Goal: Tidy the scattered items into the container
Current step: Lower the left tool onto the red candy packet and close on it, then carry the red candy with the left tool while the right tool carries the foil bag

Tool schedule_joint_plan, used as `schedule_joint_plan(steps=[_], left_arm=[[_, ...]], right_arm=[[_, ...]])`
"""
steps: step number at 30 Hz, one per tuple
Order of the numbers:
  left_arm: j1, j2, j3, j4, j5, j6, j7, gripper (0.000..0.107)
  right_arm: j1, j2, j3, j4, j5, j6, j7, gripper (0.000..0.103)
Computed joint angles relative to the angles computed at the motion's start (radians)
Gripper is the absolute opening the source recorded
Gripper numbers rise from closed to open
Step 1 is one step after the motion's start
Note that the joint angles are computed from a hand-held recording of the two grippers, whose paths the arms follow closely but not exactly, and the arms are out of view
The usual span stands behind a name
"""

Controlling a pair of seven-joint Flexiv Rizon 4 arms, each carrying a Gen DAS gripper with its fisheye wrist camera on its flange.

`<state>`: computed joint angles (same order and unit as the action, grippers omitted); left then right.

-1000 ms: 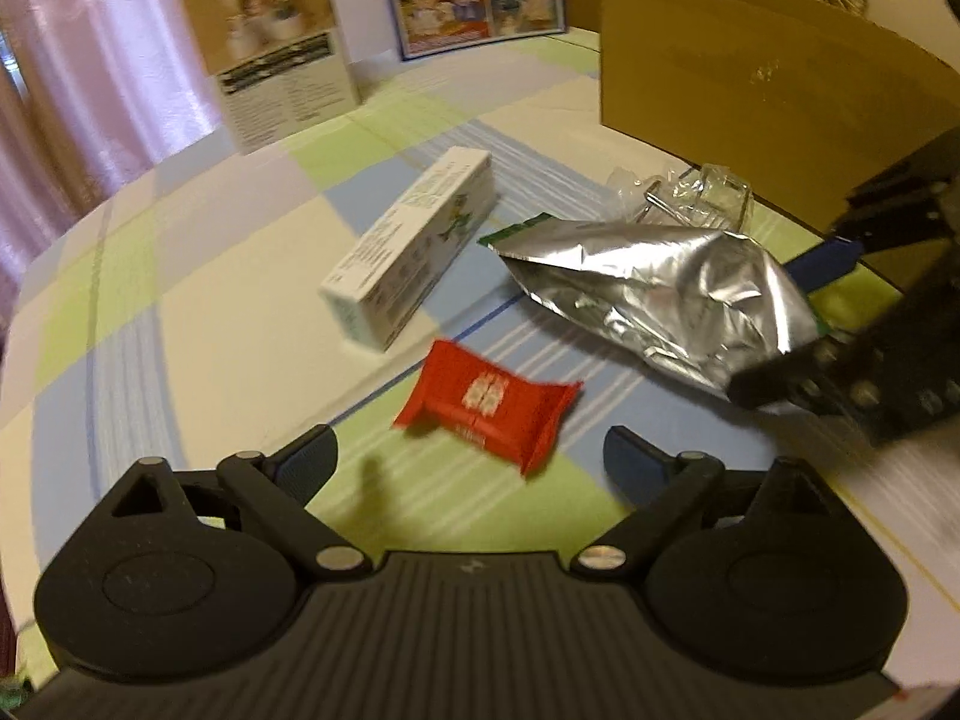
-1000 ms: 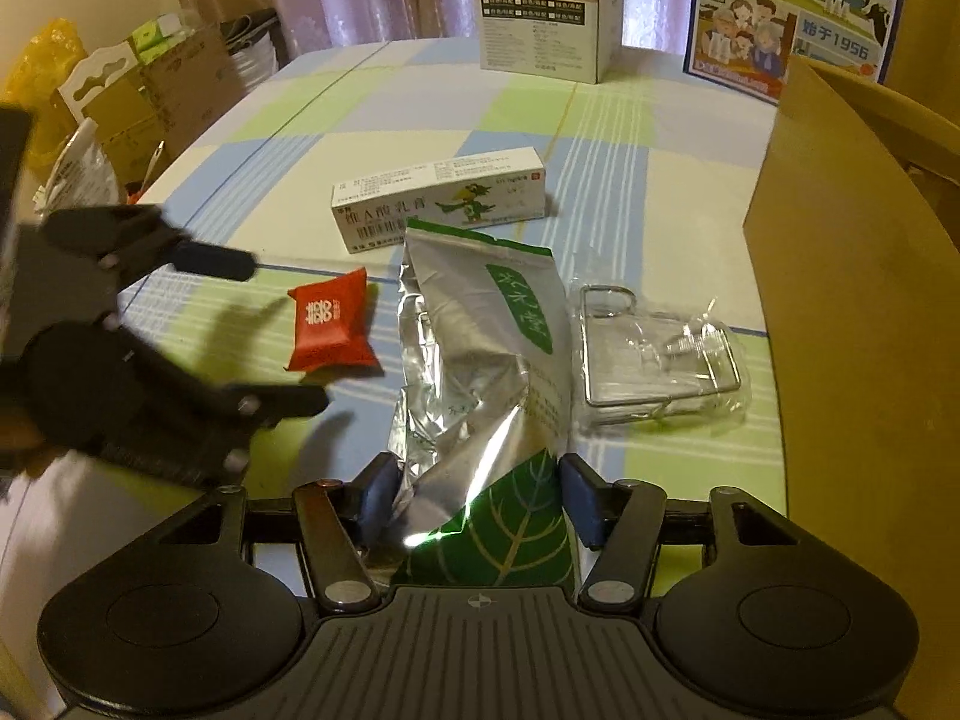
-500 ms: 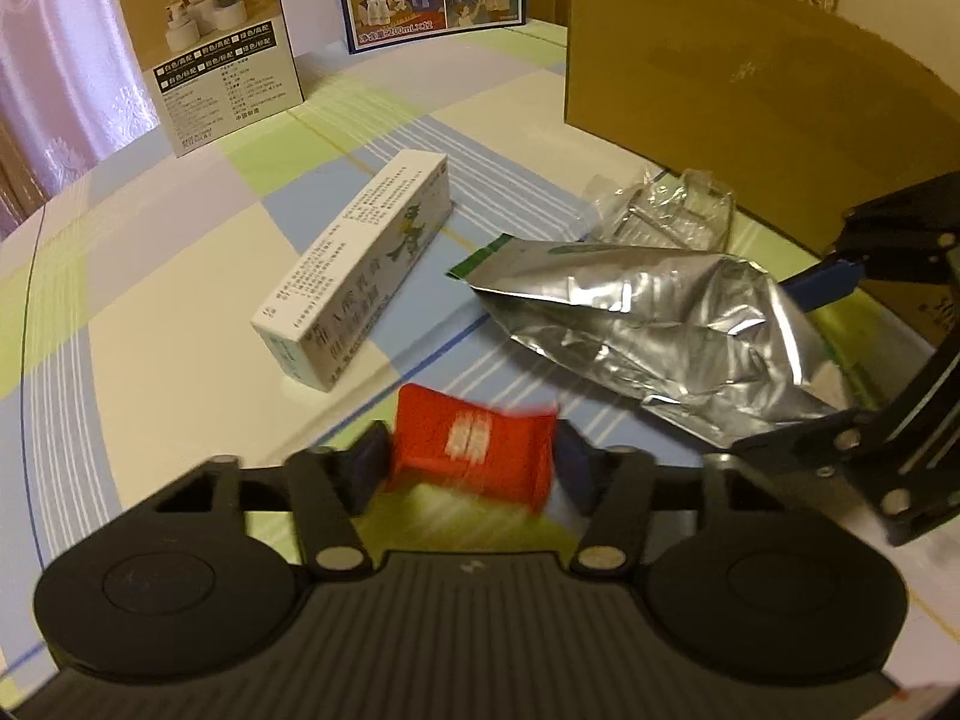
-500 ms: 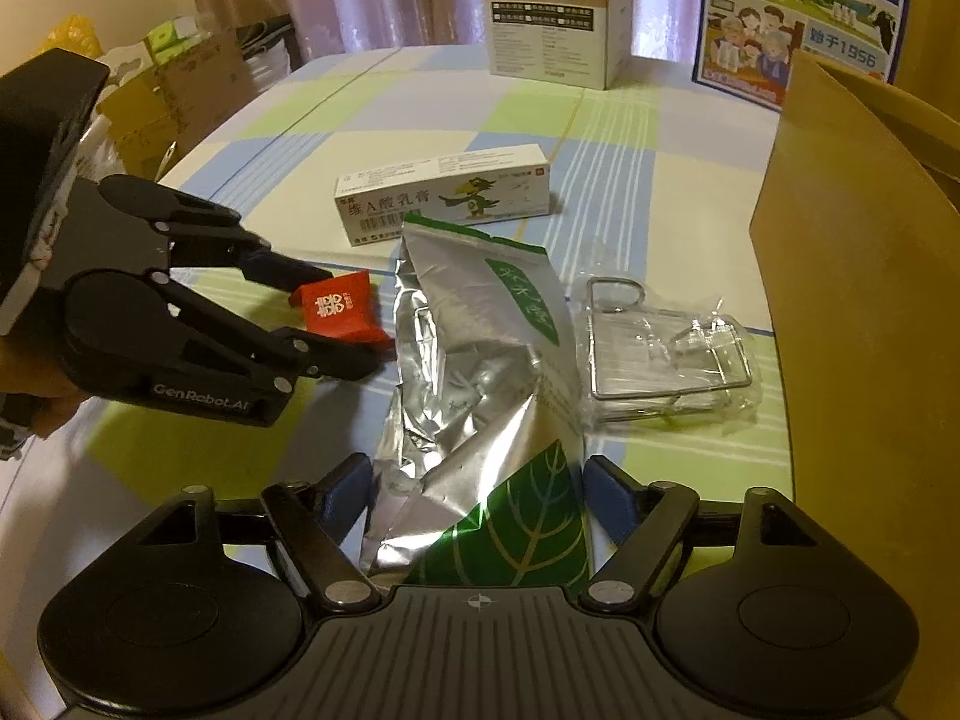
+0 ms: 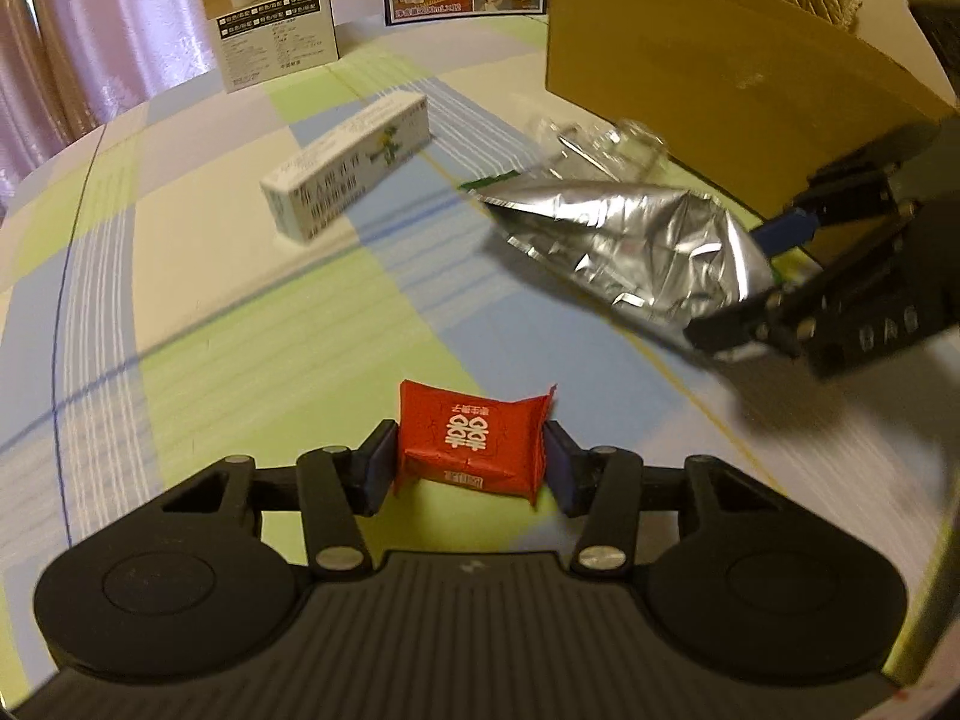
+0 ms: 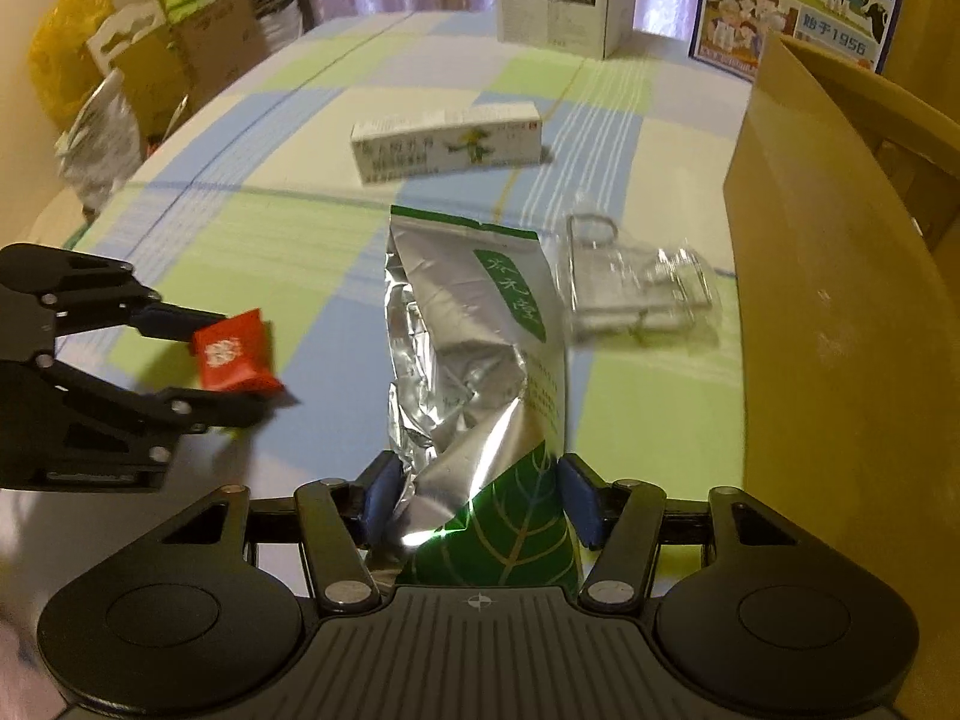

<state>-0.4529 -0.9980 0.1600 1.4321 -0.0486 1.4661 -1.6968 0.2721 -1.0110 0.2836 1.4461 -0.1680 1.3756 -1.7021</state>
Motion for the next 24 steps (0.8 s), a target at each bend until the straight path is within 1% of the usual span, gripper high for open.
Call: schedule_joint_plan(steps=[1, 3, 4, 8, 11, 13, 17, 20, 24], left_arm=[[-0.014, 0.009, 0.009, 0.020, 0.000, 0.008, -0.016, 0.046], [-0.032, 0.024, 0.019, 0.054, -0.004, 0.026, -0.046, 0.047], [-0.042, 0.029, 0.026, 0.069, -0.006, 0.035, -0.061, 0.048], [-0.086, 0.034, 0.072, 0.096, -0.023, 0.048, -0.130, 0.053], [-0.101, 0.036, 0.088, 0.100, -0.022, 0.045, -0.156, 0.058], [-0.096, 0.037, 0.081, 0.100, -0.015, 0.043, -0.154, 0.066], [-0.096, 0.031, 0.086, 0.086, -0.005, 0.035, -0.160, 0.067], [-0.083, 0.027, 0.073, 0.072, 0.000, 0.035, -0.152, 0.067], [-0.055, 0.018, 0.044, 0.049, 0.008, 0.015, -0.119, 0.067]], right_arm=[[0.002, 0.006, -0.007, 0.014, 0.002, 0.013, 0.003, 0.068], [0.010, 0.012, -0.024, 0.035, 0.005, 0.052, 0.017, 0.079], [0.022, 0.013, -0.042, 0.039, 0.002, 0.072, 0.031, 0.081], [0.060, 0.001, -0.085, 0.021, -0.042, 0.086, 0.060, 0.082], [0.089, -0.012, -0.115, -0.008, -0.098, 0.048, 0.050, 0.085], [0.095, -0.023, -0.116, -0.030, -0.123, 0.015, 0.032, 0.086], [0.097, -0.046, -0.111, -0.074, -0.126, -0.032, 0.022, 0.086], [0.084, -0.060, -0.088, -0.108, -0.114, -0.079, 0.003, 0.086], [0.083, -0.063, -0.090, -0.115, -0.088, -0.082, 0.004, 0.086]])
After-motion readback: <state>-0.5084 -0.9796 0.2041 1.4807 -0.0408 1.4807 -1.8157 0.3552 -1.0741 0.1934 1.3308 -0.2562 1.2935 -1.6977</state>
